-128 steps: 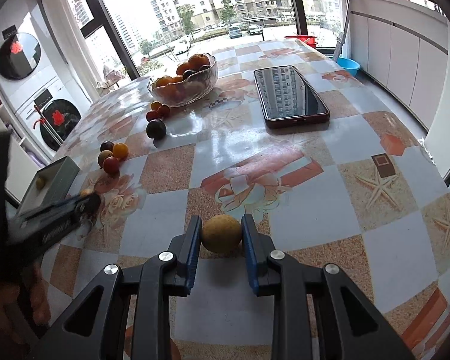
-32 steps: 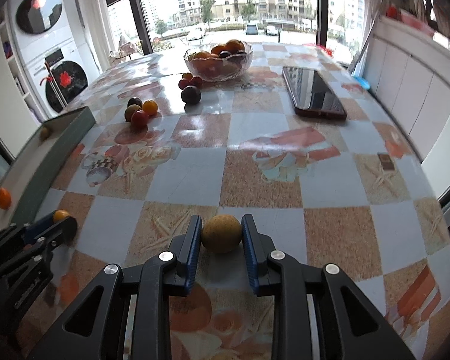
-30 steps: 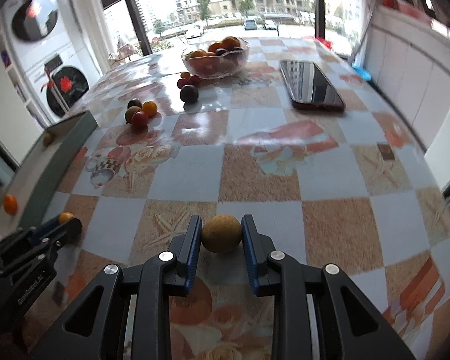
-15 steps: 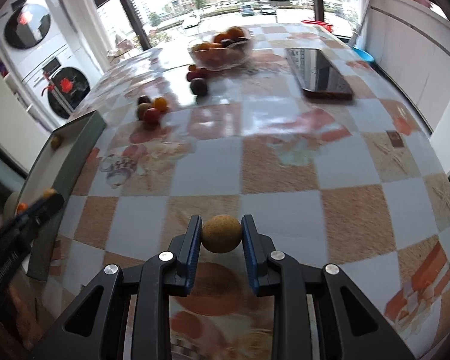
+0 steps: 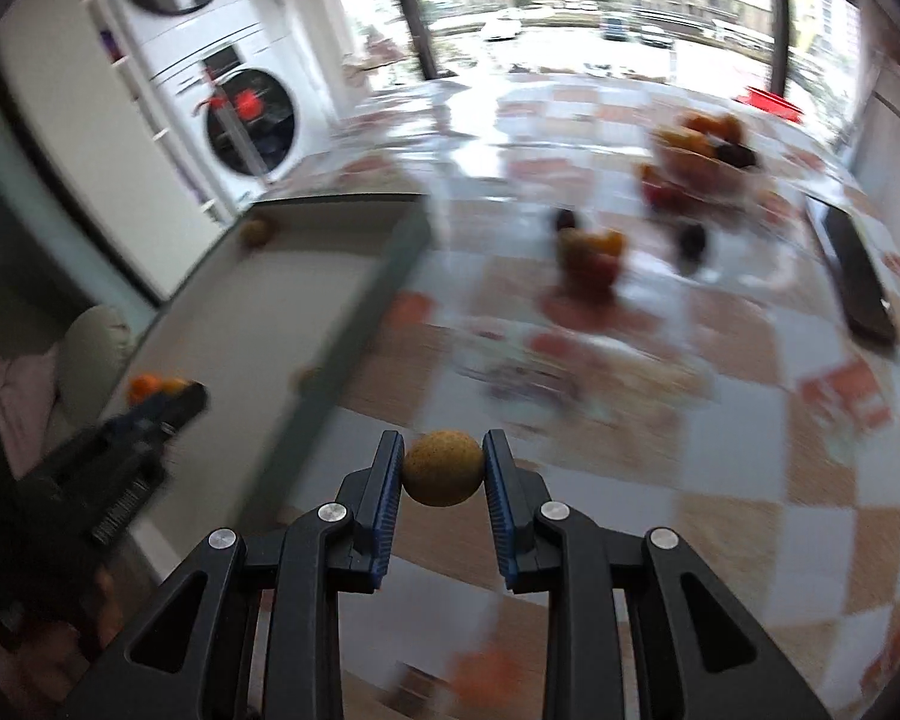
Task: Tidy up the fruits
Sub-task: 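Carry both held fruits into the white tray and open both tools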
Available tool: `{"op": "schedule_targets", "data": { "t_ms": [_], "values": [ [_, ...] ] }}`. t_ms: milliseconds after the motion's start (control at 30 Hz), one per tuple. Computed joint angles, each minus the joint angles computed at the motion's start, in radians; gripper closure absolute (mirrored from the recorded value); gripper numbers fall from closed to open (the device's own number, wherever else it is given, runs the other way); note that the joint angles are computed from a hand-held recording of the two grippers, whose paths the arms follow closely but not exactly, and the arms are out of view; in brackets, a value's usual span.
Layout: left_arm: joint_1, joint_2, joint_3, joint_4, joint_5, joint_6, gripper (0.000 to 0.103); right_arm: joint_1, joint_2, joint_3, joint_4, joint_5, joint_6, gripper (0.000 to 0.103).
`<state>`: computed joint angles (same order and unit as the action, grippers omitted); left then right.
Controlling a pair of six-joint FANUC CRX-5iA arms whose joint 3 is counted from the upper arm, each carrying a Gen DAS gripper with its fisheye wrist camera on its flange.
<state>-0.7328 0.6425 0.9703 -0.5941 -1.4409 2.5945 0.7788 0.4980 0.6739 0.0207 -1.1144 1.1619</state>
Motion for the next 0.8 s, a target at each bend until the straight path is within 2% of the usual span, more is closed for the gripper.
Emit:
{"op": "schedule_targets", "data": {
  "t_ms": [100, 367, 433, 467, 500, 533, 567, 633, 700, 800],
  "values": [
    [0.002, -0.016, -0.030, -0.007, -0.005, 0.008, 0.079, 0.019, 0.064, 0.116, -0.042, -0.042, 0.039, 0.074],
    [0.023, -0.032, -0.080, 0.034, -0.018, 0.050, 0.079, 0.048, 0.164, 0.288, -0.117, -0.138, 0.096, 0.073],
    [0.023, -0.036, -0.088, 0.034, -0.006, 0.053, 0.079, 0.051, 0.172, 0.301, -0.128, -0.149, 0.100, 0.062],
    [0.024, -0.034, -0.085, 0.037, -0.007, 0.050, 0.074, 0.049, 0.171, 0.300, -0.133, -0.148, 0.102, 0.052],
    [0.026, -0.037, -0.090, 0.042, 0.002, 0.046, 0.061, 0.047, 0.163, 0.292, -0.148, -0.137, 0.109, 0.043],
    [0.029, -0.044, -0.103, 0.055, 0.020, 0.046, 0.022, 0.053, 0.159, 0.285, -0.131, -0.133, 0.104, 0.040],
    [0.020, -0.042, -0.096, 0.033, 0.012, 0.065, 0.000, 0.055, 0.155, 0.277, -0.121, -0.127, 0.107, 0.035],
    [-0.008, -0.039, -0.080, -0.039, -0.011, 0.102, 0.000, 0.064, 0.142, 0.257, -0.101, -0.112, 0.109, 0.030],
    [0.001, -0.029, -0.066, -0.014, -0.013, 0.077, 0.000, 0.064, 0.140, 0.256, -0.085, -0.104, 0.107, 0.021],
    [0.007, -0.016, -0.047, -0.001, -0.030, 0.070, 0.000, 0.067, 0.126, 0.227, -0.033, -0.081, 0.078, 0.018]
  ]
}}
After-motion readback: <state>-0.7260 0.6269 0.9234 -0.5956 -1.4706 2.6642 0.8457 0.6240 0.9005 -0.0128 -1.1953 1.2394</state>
